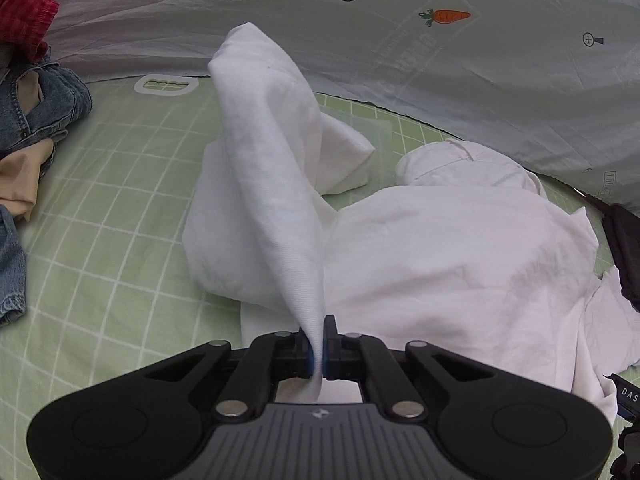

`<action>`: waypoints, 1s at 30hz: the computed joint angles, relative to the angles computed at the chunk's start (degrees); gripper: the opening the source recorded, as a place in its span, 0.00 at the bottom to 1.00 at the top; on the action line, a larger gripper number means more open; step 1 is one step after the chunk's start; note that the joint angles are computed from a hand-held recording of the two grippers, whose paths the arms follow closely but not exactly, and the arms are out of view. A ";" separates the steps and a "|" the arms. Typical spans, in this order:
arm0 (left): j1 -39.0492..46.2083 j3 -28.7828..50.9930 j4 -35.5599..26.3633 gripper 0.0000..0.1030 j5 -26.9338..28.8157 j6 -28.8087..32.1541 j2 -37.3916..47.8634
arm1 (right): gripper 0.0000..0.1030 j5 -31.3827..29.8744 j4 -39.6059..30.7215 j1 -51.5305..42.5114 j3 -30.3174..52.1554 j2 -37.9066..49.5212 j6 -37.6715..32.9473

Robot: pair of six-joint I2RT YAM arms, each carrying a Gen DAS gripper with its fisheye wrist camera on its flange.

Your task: Fold clothes

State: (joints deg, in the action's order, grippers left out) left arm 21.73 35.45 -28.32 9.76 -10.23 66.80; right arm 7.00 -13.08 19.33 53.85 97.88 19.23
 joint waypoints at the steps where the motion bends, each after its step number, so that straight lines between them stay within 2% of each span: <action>1: -2.46 -1.06 -1.57 0.03 -1.12 -2.24 -3.07 | 0.96 -1.24 0.80 -0.79 -0.98 -0.85 -1.37; 5: -19.46 -2.86 -8.49 0.03 -9.47 -14.49 -12.25 | 0.96 -6.15 2.21 -6.15 -5.34 -5.04 -7.63; 9: -39.42 -1.56 -11.47 0.03 -18.32 -29.55 -11.69 | 0.96 -11.53 1.25 -14.21 -7.14 -6.61 -13.91; 14: -54.64 0.93 -7.44 0.03 -22.02 -45.69 -4.34 | 0.96 -17.24 -0.55 -24.48 -6.49 -6.26 -22.83; 17: -59.47 2.65 -2.71 0.03 -22.72 -51.92 1.72 | 0.96 -19.92 -1.58 -30.04 -5.88 -5.46 -28.38; 22: -63.64 8.86 3.22 0.03 -24.12 -56.44 13.28 | 0.96 -22.42 -2.57 -37.96 -4.84 -3.48 -36.10; 27: -65.35 18.04 11.60 0.04 -21.16 -52.02 25.97 | 0.96 -23.55 -2.80 -43.70 -4.59 -3.22 -39.24; 30: -66.35 21.54 11.75 0.07 -21.19 -51.19 29.18 | 0.96 -24.01 -2.77 -45.14 -5.15 -4.21 -38.85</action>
